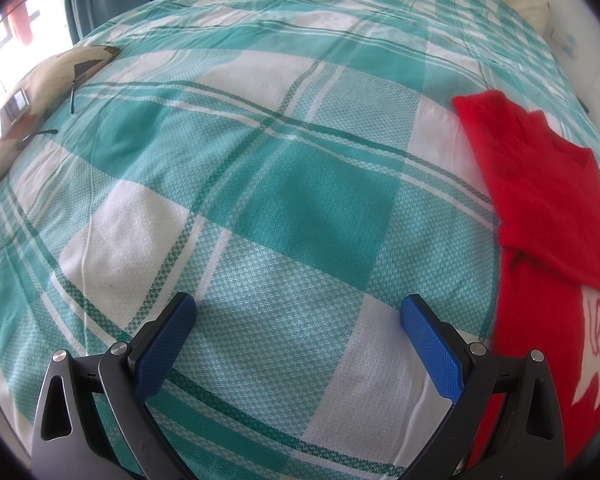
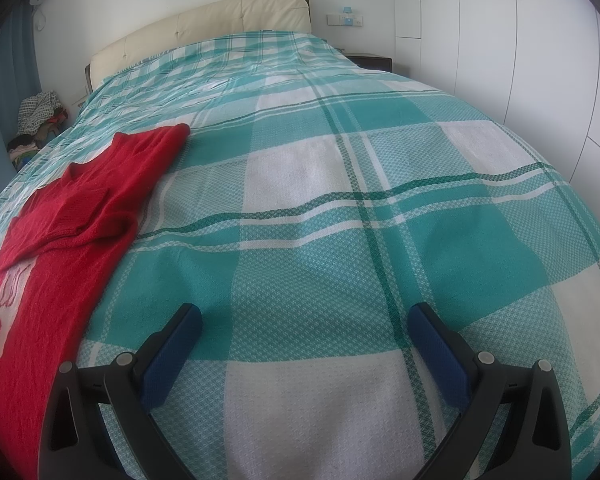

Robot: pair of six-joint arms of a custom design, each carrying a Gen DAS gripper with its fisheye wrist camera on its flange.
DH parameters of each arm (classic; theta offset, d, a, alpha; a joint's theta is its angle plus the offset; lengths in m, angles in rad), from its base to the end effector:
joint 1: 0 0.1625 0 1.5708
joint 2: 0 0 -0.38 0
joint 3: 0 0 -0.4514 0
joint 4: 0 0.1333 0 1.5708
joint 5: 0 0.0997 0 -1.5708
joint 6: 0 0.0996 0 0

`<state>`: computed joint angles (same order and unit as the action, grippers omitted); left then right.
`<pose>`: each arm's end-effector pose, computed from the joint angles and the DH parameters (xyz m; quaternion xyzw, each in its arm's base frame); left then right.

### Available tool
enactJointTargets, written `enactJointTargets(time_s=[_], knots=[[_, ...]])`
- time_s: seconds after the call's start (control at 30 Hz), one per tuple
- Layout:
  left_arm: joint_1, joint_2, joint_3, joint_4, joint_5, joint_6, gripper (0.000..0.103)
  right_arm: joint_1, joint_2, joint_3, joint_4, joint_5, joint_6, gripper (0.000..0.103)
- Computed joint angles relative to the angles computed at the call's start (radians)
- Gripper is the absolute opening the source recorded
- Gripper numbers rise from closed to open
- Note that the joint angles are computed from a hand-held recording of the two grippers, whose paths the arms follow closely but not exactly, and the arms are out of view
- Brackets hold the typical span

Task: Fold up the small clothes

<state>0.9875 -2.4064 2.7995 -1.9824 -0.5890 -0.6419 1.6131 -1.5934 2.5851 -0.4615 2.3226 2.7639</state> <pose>0.0505 -0.3159 0.1910 -0.0302 0.8814 -0.2777 0.3810 0.0758 -0.2478 0.0418 -0.0102 -0.8274 0.4028 0.3913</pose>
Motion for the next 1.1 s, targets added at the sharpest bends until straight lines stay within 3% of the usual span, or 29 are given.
enactJointTargets(time_s=[1.1], knots=[[-0.003,-0.005,0.003,0.014,0.005,-0.007,0.102,0.0,0.002,-0.001,0.0,0.001,0.0,0.102]])
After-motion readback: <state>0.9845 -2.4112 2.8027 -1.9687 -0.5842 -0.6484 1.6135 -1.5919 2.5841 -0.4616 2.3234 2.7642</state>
